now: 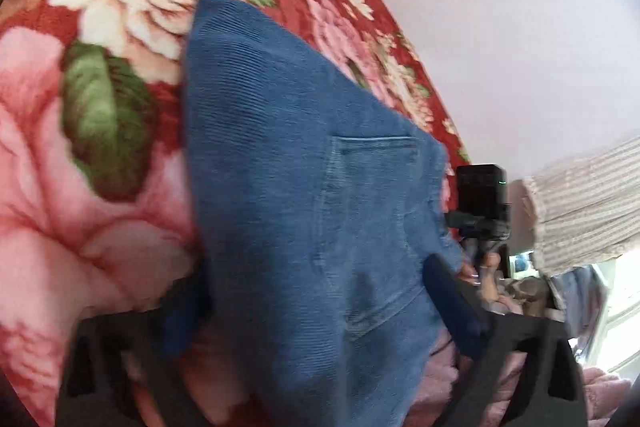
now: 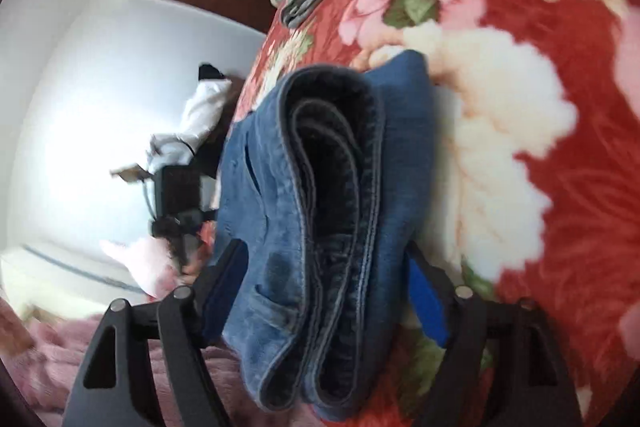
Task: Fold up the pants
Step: 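Grasp the folded jeans with the right gripper and lift them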
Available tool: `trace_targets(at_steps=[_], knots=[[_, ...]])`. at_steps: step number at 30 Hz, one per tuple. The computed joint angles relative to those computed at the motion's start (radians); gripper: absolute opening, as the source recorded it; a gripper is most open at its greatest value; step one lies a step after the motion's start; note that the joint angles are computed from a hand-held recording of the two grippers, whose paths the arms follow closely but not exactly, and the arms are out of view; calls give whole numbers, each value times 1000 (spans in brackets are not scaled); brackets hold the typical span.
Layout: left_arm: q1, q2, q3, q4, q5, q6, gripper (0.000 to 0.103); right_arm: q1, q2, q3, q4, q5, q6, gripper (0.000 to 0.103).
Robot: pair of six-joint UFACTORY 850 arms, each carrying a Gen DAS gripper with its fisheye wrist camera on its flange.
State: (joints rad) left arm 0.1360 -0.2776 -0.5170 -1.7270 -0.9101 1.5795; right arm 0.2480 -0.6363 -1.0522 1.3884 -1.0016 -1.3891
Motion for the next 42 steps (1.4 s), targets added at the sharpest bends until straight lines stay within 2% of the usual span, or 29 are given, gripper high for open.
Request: trace_targets(at_steps=[1,2,3,6,14,18,26,31,35,42], knots=[[-8,8,3,-12,33,-7,54,2,-8,-7,-8,4,26,60],[-13,10,3,-17,53,-7,47,-9,-25,-16,-4,-18,60,47],[-4,4,6,-20,47,-7,40,-27,-48,-23,15,-66,85,41],[37,-30,3,-6,-35,-26,33,-40,-65,-19,37,-104,81,37],[48,-31,-2,9,-71,-37,26,-44,-29,26,86,-130,79,33],[59,-13,-16,32,-115,-78,23,-49,-8,40,105,-134,79,32],[69,74,-111,131,-80,-189,23,-18,92,4,74,-80,114,31],[74,81,-243,194,-42,-267,23,1,83,-140,44,-59,177,31],[95,36,-388,243,-42,-347,23,14,31,-296,9,-52,253,31],[124,-109,-656,300,-33,-457,23,38,-153,-677,-75,-61,425,31]])
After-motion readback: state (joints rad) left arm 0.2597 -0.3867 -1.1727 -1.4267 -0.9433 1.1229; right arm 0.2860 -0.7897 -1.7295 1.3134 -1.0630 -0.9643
